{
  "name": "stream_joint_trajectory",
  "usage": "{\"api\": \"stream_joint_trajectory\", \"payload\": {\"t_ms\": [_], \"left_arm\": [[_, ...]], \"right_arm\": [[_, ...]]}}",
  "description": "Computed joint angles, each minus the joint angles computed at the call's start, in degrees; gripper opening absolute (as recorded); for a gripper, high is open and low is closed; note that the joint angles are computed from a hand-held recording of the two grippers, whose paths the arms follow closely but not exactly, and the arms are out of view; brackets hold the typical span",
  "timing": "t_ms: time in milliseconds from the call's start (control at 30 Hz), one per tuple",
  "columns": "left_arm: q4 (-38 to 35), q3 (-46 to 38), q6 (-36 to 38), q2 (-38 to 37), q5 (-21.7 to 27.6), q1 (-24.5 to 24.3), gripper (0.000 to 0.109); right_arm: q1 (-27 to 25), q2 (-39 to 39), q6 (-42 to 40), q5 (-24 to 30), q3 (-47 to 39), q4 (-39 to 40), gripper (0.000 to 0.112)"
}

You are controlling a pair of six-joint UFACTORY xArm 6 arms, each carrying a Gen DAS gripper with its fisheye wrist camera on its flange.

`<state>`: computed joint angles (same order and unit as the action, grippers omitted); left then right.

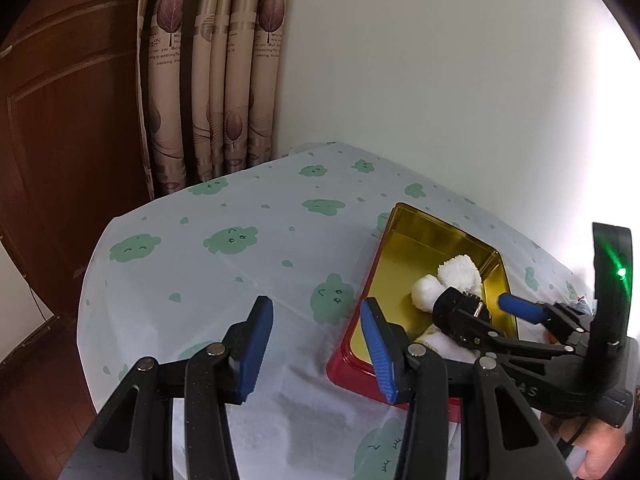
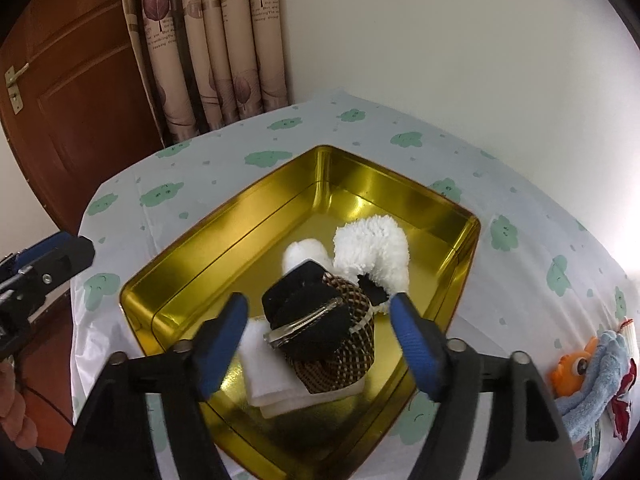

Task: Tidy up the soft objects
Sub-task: 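Carry the dark purse with the right gripper into the tin and release, then move the left gripper to the blue fuzzy sock and grasp it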

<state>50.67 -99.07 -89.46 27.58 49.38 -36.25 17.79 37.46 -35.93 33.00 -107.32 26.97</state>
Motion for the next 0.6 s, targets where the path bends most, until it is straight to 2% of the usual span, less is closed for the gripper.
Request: {"api": "stream_joint_trajectory", "payload": {"t_ms": [167,367,600], "left_arm": [[0.1,-0.3,0.1,0.2,0.3,-0.1,0.047],[-0.3,-0.9,1.2,0.8,0.3,-0.1,0.047],[-0.6,-1.7,2.9,1.5,-0.5,-0.4,0.047]], "right_arm": [[-0.7,-3.5,-1.3,-0.9,3.6,2.9,0.073],[-3.2,-10.7,-5.3,-3.1,12.2,7.7,0.08],[-10.2,-16.7,-5.3,-4.5,20.6,6.4,0.083]]}}
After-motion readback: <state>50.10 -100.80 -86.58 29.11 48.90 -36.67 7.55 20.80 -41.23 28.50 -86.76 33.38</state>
